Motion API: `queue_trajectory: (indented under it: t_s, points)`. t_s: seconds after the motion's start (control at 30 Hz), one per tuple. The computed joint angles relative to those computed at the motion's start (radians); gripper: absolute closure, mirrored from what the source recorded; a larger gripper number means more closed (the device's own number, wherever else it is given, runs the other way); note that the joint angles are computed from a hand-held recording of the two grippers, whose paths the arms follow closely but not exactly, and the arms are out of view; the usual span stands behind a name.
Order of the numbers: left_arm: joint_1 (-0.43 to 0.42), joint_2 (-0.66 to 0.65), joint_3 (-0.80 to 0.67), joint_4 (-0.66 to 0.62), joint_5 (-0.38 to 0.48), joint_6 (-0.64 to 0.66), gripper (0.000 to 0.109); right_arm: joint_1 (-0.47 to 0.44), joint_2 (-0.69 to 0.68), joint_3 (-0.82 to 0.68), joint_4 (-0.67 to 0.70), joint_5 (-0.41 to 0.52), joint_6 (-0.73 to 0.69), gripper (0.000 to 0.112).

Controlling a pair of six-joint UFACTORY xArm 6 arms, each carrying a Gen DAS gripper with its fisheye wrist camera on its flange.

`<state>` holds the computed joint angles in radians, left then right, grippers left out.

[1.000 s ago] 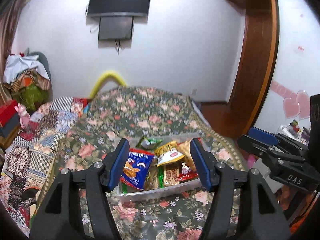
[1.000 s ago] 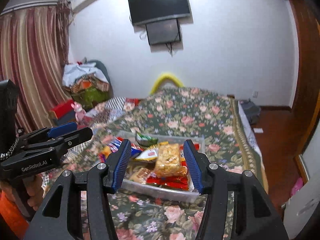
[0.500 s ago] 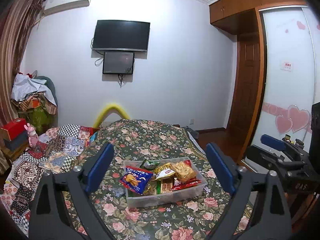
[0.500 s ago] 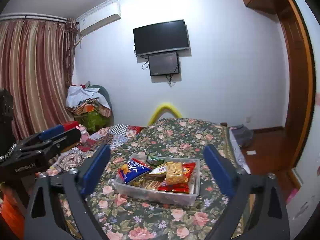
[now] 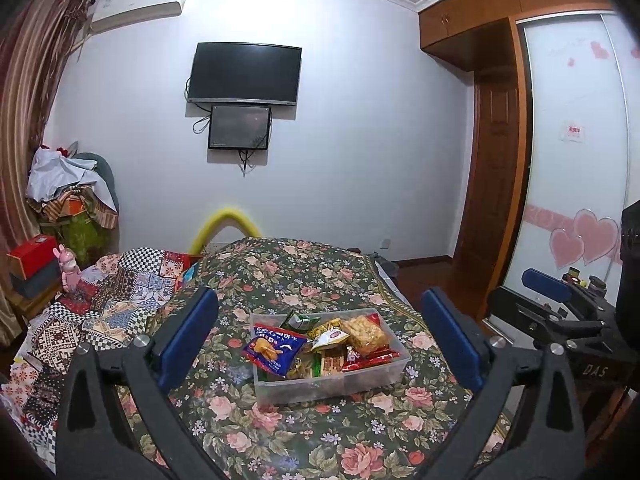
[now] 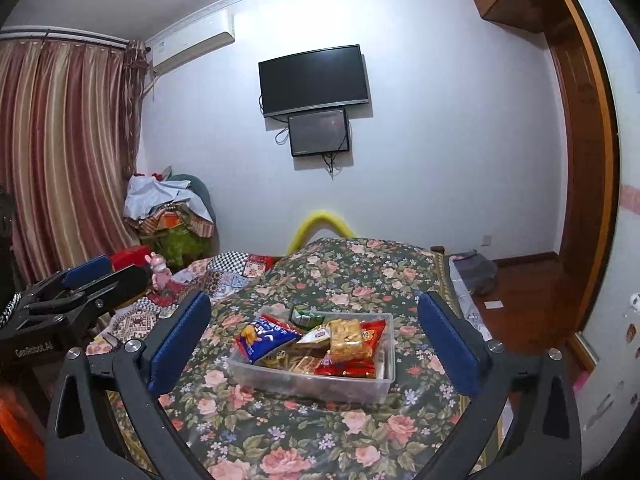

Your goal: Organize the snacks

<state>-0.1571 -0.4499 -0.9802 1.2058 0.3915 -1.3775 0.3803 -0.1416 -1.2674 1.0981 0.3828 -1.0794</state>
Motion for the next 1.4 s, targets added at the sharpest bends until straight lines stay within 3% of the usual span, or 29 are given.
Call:
queue_trajectory:
  t_s: [1.4]
  points:
    - [-0.014,0.019,0.002,-0.018,0.017,0.018,0.006,-0.004,-0.014,0.024,-0.052,-0.018,0.078,0.009]
